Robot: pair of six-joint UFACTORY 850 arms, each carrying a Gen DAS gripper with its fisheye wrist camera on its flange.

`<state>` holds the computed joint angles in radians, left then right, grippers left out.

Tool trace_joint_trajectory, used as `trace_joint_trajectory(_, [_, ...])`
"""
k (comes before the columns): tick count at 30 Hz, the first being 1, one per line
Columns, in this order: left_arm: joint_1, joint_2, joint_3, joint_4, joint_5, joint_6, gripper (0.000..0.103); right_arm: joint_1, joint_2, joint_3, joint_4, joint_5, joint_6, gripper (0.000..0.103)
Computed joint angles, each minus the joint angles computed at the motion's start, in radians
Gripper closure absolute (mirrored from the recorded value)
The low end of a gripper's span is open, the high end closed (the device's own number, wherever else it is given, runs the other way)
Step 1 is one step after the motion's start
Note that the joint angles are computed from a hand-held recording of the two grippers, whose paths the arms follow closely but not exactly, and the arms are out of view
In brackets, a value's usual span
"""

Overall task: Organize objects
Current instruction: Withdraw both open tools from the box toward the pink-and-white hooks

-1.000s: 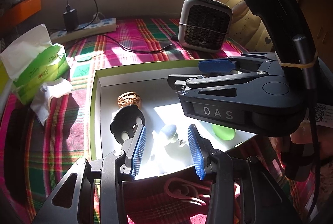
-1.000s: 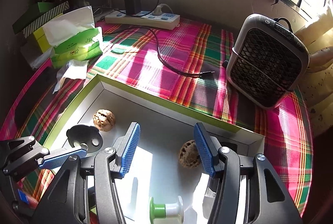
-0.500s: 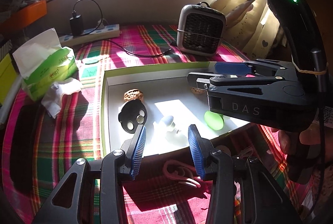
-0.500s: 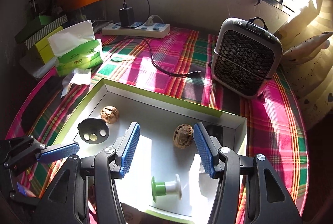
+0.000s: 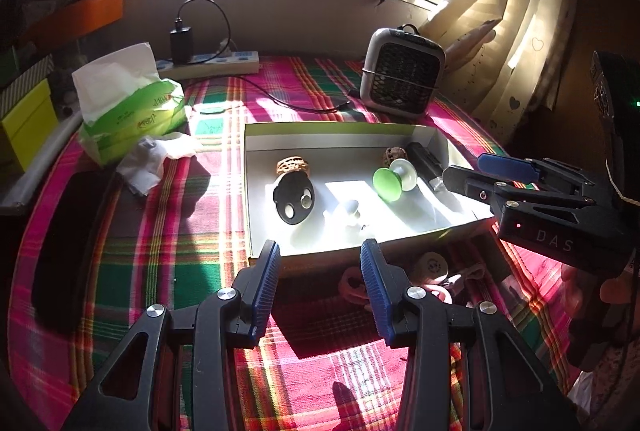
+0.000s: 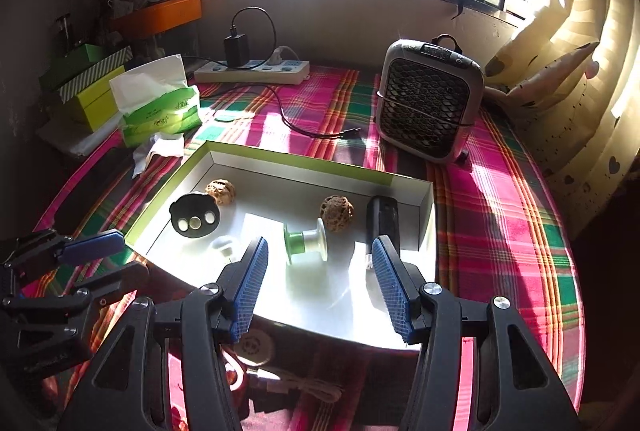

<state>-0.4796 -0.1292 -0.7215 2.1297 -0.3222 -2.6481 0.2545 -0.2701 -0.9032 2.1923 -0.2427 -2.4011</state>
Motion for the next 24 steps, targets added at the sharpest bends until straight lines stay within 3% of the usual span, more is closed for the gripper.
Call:
trace_joint_trajectory(10, [-0.002,0.014,0.044,0.102,0.028,-0.123,0.063,-0.008,0.07,0.13,0.231,-0.02,-0.267,0.048])
trace_joint_trajectory(16, [-0.001,-0.004,0.041,0.179,0.063,-0.2,0.063,-0.017,0.08,0.176,0.267,-0.033,-0.301,0.048])
trace_joint_trajectory(24, [0.009,-0.036,0.012,0.343,0.111,-0.353,0.063,-0.017,0.076,0.202,0.137,-0.061,-0.173,0.048])
